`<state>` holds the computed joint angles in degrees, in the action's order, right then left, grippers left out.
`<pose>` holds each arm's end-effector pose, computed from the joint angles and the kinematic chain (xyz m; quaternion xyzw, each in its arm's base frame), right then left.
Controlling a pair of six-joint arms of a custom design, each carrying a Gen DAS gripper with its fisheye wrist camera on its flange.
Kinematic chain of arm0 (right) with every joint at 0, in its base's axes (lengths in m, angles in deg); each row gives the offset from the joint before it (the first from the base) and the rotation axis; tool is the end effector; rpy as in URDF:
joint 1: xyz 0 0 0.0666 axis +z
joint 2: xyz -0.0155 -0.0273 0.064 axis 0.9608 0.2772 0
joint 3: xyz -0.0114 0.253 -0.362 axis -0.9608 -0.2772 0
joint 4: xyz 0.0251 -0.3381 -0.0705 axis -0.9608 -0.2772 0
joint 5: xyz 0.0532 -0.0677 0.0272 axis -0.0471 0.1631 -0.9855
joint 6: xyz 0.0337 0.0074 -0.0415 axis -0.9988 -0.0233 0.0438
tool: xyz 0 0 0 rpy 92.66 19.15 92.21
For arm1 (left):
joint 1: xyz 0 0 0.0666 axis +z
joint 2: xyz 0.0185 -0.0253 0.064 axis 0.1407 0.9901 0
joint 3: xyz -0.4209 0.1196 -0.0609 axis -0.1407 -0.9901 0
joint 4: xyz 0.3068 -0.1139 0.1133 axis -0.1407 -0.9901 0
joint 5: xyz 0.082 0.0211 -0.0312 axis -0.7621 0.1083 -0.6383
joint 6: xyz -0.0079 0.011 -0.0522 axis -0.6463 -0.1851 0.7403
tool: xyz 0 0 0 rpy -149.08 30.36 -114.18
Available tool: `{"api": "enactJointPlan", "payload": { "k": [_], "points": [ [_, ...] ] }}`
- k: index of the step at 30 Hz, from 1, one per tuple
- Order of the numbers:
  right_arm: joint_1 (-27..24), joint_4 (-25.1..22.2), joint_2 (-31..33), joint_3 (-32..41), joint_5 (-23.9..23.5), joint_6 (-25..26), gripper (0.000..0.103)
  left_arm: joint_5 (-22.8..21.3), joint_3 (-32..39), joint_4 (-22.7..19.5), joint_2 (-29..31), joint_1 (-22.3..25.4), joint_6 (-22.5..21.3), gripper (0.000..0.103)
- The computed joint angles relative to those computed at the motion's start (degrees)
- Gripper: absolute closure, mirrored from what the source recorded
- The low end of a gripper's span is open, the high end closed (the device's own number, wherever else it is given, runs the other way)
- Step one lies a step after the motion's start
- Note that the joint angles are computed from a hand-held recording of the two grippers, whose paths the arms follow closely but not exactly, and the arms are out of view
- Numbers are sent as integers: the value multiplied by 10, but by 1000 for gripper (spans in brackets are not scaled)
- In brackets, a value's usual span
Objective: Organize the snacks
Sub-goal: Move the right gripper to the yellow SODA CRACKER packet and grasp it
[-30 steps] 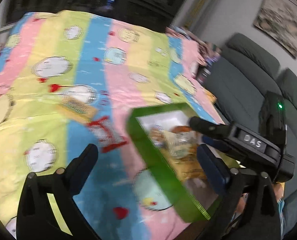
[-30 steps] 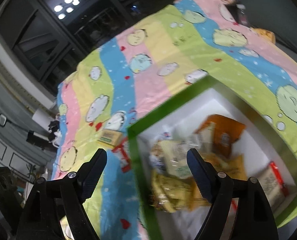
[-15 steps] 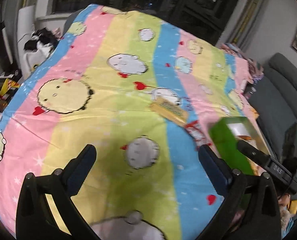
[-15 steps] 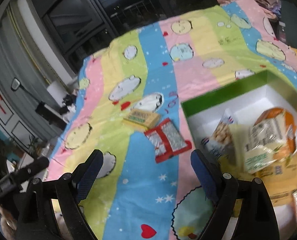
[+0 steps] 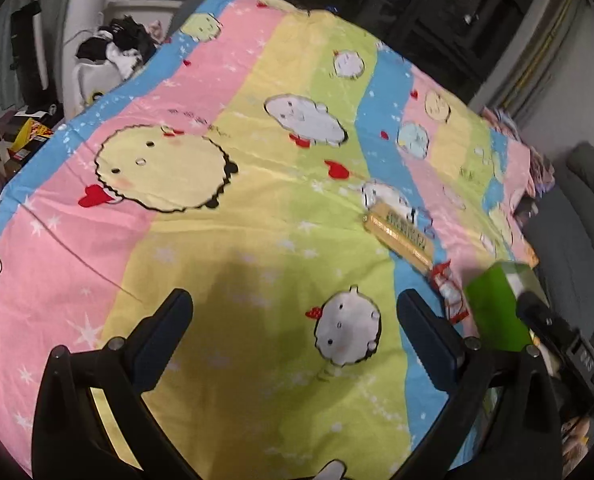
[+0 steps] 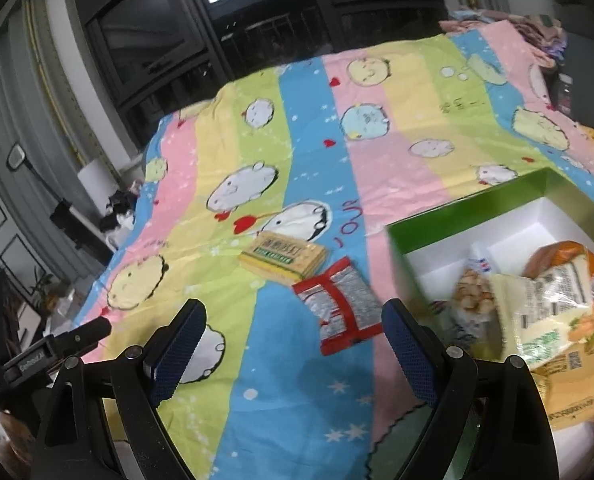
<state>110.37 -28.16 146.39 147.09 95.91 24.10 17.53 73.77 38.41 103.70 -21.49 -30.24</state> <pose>0.3655 0.2536 0.4369 0.0868 0.8804 0.1324 0.4470 0.4171 -0.2384 0.4316 0.0079 0.9129 -0.2117 0.3488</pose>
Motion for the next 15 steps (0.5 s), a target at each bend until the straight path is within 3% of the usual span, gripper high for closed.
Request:
{"api": "enactJointPlan", "payload": {
  "k": [5,9,11,15],
  "points": [
    [16,-82,50,68,12,45,13,-45,3,-10,-1,-2,-39,1],
    [14,-149,87,123,-38,57,13,-20,1,-14,3,8,-25,1],
    [10,-208,111,167,-53,67,13,-25,4,-22,4,8,-26,1],
    [4,-333,154,251,-40,73,13,-31,7,-30,5,8,-22,1]
  ]
}}
